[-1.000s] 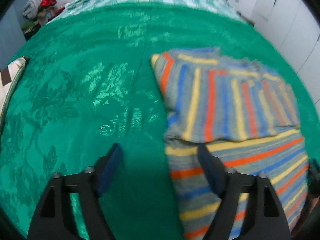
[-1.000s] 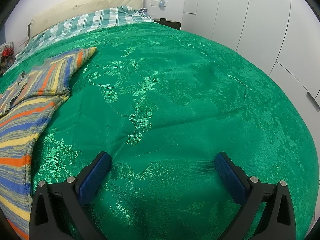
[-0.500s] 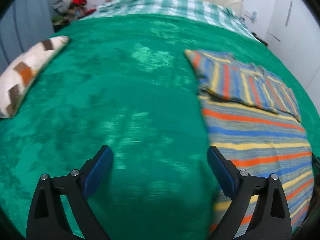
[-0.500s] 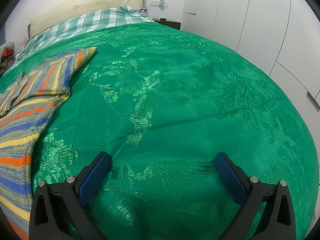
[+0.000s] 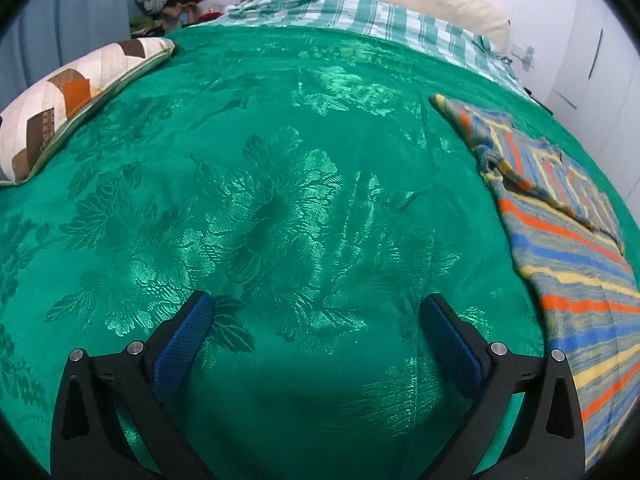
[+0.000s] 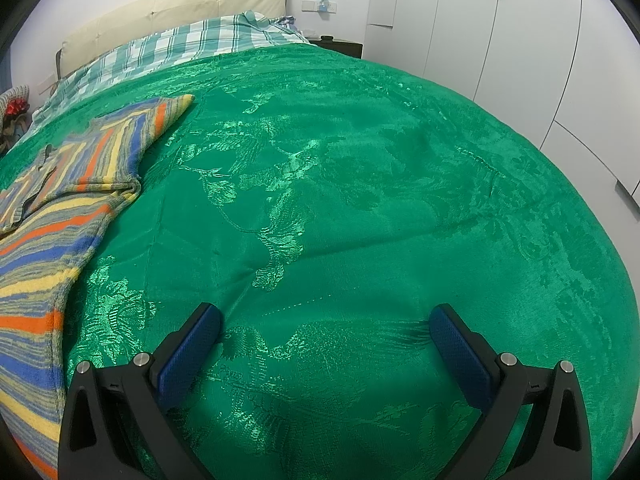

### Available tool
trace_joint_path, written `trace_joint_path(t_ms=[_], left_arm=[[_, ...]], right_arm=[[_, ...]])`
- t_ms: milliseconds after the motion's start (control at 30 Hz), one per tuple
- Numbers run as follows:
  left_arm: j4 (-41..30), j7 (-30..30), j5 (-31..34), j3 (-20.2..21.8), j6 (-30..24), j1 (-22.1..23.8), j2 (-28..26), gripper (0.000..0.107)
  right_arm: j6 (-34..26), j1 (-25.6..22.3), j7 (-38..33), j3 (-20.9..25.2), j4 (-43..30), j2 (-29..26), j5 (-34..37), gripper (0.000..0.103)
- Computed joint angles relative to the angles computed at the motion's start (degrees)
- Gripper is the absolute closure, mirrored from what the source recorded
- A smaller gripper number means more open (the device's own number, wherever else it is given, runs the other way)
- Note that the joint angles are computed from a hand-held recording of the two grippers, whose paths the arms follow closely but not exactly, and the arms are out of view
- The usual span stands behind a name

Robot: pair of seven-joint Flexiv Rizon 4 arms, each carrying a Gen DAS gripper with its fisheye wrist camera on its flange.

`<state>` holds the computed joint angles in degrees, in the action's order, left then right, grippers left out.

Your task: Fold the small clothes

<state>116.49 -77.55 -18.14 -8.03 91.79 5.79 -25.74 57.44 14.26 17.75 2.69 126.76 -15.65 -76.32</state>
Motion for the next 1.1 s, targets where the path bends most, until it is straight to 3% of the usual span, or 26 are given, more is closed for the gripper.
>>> trace_joint_path(t_ms=[1100], left_arm=[[-0.08,-0.52,0.99,0.34,0.71,-0.16,-0.19,0.004]], right_arm=[[0.13,0.02,0.4,0.03,-0.02,-0.09,-0.21,0.0]])
